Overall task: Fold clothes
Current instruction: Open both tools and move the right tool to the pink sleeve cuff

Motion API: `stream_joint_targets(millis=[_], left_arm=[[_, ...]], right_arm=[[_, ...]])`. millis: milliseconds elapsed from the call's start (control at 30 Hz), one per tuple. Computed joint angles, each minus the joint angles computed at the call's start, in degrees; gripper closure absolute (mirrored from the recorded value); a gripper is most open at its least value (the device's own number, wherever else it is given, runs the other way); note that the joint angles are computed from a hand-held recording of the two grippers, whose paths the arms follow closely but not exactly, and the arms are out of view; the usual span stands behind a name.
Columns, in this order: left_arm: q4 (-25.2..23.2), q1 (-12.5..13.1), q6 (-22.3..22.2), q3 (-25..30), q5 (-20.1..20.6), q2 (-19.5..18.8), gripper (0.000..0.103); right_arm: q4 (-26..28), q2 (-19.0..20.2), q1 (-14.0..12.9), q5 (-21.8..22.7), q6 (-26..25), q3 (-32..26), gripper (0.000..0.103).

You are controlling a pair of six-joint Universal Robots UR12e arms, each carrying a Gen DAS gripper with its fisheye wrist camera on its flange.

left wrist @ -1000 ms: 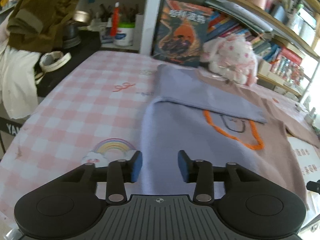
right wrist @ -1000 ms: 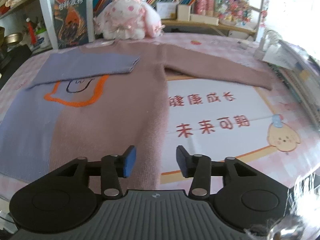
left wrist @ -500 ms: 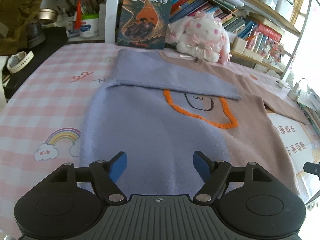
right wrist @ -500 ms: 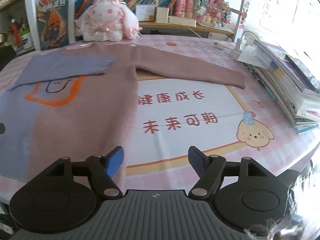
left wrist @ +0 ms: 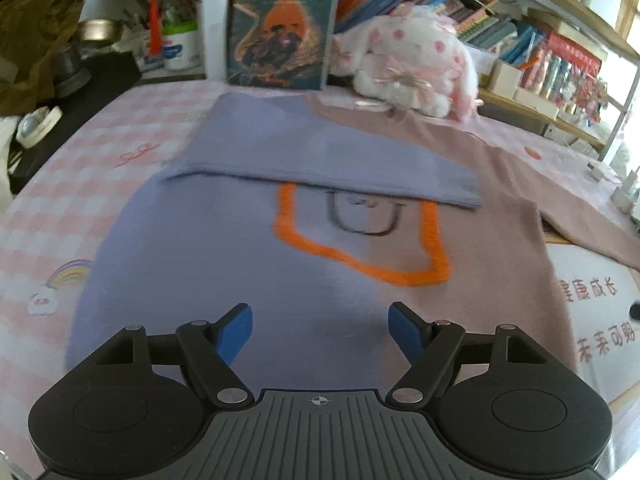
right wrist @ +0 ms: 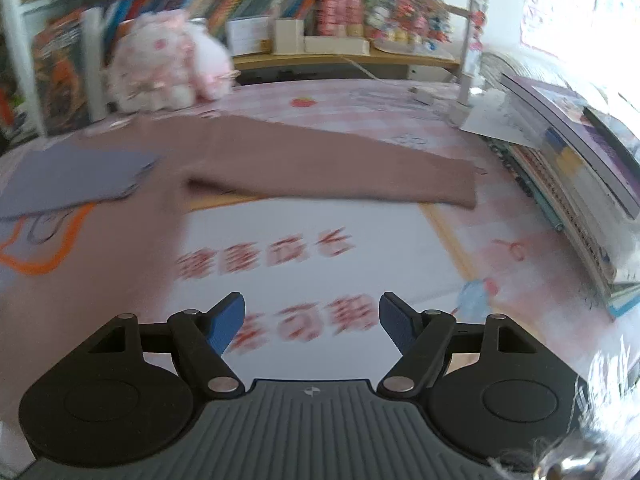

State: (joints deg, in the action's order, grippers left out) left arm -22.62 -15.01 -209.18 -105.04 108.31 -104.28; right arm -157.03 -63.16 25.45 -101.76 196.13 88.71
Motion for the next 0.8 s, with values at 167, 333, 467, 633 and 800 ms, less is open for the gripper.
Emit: stream_joint_targets(millis=[167,333,467,633,800], left_arm=[[-6.76,-2.78,-4.66,5.01,4.15,-2.89,0.023],[-14.74,-5.22,-10.16,8.82,8.51,-4.42,0.017],[-20.40,-6.51,-12.32,10.97,9.83,-4.95,0.017],[-25.60,-7.33,-13.66,13.16,10.16,-5.46,0.017],[-29.75,-7.93,-15.14,14.93,11.36,-5.89,0.017]], right_arm=[[-1.02,1.31,-4.13,2.61,-0.52,-1.06,0.030],[-0.59,2.45,-7.24,6.15,-3.94,-2.49,0.030],[-0.95,3.47,-9.03,8.43,-4.65,-3.63,0.030],[-0.17,4.66,-10.43,11.55,-3.43,-4.93,0.031],[-2.70,5.58,-11.15,15.39,-1.05,-5.15,0.034]])
